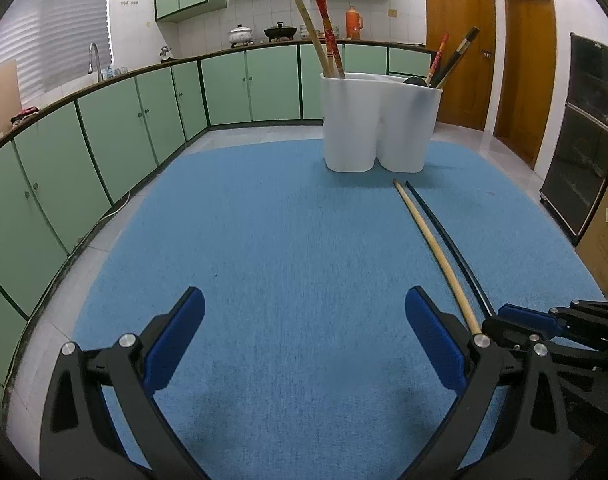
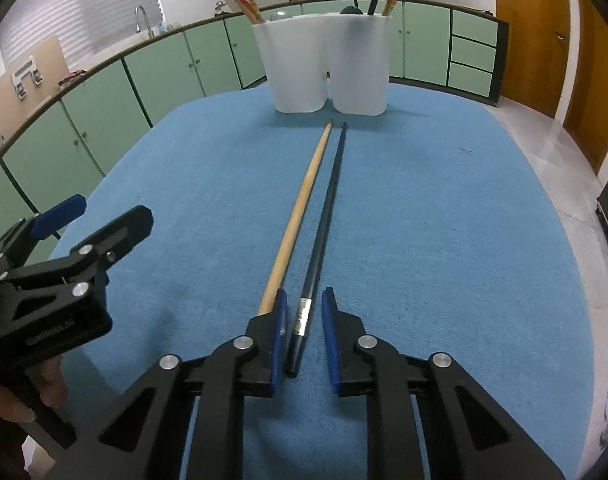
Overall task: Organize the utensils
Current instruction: 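Grasp the plain wooden chopstick with the left tool while the right grasps the black chopstick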
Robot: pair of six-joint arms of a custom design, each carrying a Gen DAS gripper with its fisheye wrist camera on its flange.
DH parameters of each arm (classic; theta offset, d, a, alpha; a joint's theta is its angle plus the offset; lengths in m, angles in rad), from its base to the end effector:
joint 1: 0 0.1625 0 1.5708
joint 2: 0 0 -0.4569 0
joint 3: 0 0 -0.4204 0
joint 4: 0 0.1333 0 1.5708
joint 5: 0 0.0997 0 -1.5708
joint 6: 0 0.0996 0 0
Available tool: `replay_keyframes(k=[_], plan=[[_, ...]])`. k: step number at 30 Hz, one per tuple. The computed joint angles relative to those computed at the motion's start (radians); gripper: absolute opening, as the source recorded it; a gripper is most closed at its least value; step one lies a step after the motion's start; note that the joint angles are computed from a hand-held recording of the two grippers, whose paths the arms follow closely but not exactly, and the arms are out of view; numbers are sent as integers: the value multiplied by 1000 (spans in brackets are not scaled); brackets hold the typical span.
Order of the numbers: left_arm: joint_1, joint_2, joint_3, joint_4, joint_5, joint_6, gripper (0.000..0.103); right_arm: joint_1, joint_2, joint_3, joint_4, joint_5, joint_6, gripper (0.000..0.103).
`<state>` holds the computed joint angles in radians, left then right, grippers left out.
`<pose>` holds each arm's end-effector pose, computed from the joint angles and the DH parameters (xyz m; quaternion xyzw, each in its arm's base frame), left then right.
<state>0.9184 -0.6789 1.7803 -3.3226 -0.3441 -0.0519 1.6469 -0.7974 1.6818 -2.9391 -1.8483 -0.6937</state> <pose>-0.2114 -0.6507 0.1081 0.0535 0.7946 -0.4334 0.4219 0.1603 -0.7083 0.1258 0.3303 -0.9036 0.1853 0.2000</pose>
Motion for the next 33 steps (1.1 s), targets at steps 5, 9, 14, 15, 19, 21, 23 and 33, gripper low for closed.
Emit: replay_keyframes(k=[5, 9, 14, 15, 19, 21, 23, 33], plan=[[-1, 2, -4, 13, -5, -7, 97, -1, -1, -4, 5, -5, 13, 9], [-5, 8, -9, 23, -18, -15, 97, -12, -15, 10, -31, -7, 32, 7], [-8, 13, -19, 67, -68, -50, 97, -35, -32, 9, -57, -14, 61, 7], [-8, 13, -22, 80, -82, -61, 97, -39, -35, 9, -61, -14, 67, 7], [-5, 20, -42, 153, -149, -111, 96, -56, -48, 5, -65, 1, 90, 7], [-3, 31, -59, 186, -179, -122, 89, -62, -53, 3, -61, 9, 94, 7], [2, 36, -79, 248, -208, -152, 78, -65, -54, -1, -57, 18, 95, 7], [26, 46, -117, 388, -250, -273, 29, -76, -66, 8, -42, 42, 112, 7]])
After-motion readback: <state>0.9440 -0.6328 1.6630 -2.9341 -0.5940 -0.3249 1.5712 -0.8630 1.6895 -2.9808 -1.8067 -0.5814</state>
